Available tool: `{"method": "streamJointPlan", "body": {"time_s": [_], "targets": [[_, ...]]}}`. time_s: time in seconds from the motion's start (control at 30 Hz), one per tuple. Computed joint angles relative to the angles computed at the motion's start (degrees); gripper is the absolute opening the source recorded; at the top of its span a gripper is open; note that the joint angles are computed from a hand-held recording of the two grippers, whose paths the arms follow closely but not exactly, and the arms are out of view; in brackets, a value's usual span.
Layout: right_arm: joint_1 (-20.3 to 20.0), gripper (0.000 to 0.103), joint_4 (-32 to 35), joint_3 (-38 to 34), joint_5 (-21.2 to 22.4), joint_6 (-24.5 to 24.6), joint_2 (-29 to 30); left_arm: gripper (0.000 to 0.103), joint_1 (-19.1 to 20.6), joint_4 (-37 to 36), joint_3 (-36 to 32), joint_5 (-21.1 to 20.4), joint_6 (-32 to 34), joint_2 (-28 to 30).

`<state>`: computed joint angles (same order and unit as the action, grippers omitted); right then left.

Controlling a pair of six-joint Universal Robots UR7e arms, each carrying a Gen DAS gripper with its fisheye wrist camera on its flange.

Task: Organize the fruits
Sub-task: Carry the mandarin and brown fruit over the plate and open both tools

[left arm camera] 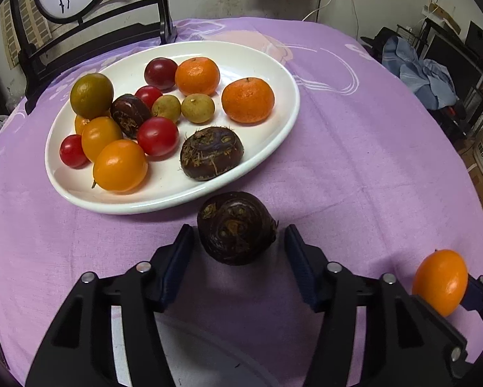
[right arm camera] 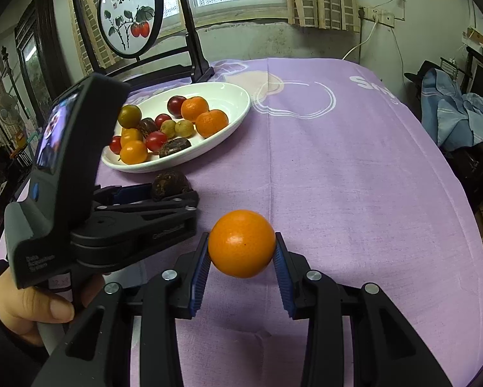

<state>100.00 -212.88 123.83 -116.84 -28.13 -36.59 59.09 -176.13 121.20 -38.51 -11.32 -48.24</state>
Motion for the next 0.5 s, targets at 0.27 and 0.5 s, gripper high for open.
{"method": "streamJointPlan", "body": {"time_s": [0.27,0.5], "targets": [[-0.27,0.039,0.82,-0.16,-0.17,0.61,-0.14,0.047,-0.86,0.11,0.64,2.28,1.78,-0.02],[-0.05,0.039,-0.32,0.04,0.86,-0.71,0.52,0.047,-2.28,-0.82,7.95,2.82,1.45,-6.26]]}}
